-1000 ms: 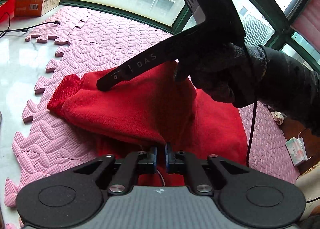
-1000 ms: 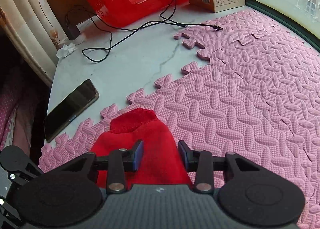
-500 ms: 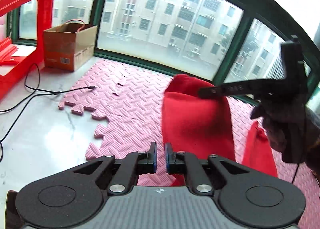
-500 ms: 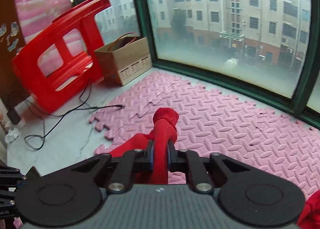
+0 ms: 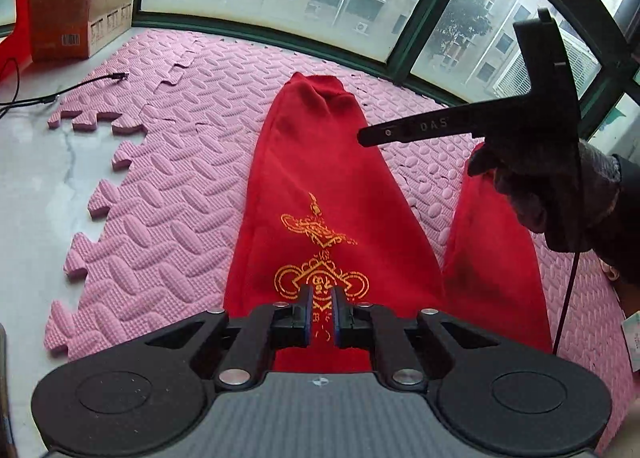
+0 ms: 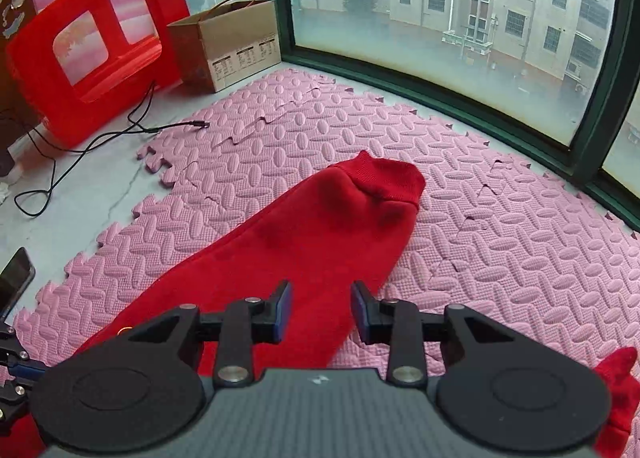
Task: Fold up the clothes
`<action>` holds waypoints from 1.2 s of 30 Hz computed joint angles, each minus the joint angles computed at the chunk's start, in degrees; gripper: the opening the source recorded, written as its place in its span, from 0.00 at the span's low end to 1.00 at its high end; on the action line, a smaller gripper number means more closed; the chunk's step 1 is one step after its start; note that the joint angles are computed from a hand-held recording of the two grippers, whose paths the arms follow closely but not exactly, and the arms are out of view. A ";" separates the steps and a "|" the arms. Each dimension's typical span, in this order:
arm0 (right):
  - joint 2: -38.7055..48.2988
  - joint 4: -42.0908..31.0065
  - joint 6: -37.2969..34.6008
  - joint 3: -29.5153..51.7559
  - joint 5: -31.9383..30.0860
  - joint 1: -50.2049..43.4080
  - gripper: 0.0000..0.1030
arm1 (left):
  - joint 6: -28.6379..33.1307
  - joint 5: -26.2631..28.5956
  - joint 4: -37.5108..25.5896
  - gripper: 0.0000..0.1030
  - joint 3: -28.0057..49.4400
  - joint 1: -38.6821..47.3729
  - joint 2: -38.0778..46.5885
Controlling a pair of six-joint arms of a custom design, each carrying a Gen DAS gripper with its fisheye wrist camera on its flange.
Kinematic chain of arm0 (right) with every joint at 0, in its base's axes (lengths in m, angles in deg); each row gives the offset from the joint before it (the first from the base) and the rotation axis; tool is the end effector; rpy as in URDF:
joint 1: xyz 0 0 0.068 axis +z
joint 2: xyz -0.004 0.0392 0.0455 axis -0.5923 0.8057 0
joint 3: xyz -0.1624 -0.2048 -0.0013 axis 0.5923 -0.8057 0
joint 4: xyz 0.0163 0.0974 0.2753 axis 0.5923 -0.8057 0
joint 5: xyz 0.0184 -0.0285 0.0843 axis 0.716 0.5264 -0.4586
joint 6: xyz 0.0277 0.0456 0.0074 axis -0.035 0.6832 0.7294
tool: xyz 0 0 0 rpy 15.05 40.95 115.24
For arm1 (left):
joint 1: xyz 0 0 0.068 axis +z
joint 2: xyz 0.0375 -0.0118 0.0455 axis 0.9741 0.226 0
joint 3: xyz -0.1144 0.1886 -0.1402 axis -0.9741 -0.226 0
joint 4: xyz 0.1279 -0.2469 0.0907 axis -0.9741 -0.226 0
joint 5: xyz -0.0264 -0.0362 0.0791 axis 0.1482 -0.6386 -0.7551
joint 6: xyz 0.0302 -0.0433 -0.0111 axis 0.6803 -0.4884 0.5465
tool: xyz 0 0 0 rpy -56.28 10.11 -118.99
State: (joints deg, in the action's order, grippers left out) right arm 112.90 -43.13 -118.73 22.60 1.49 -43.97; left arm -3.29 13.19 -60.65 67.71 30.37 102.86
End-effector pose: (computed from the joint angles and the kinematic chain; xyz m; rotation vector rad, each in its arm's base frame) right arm 0.4249 -0.0372 0.1762 -1.1168 2.2724 0.4292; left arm 0.1906 -0.1835 0.1803 -0.3337 2.4503 -0.3303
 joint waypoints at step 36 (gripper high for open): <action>-1.11 -12.08 -12.88 2.49 -0.87 -3.96 0.42 | 3.38 2.36 7.07 0.09 5.63 8.94 10.13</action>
State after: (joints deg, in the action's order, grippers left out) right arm 111.79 -55.21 -131.61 25.09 0.63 -47.94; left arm 0.09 15.55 -53.58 73.34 39.31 112.98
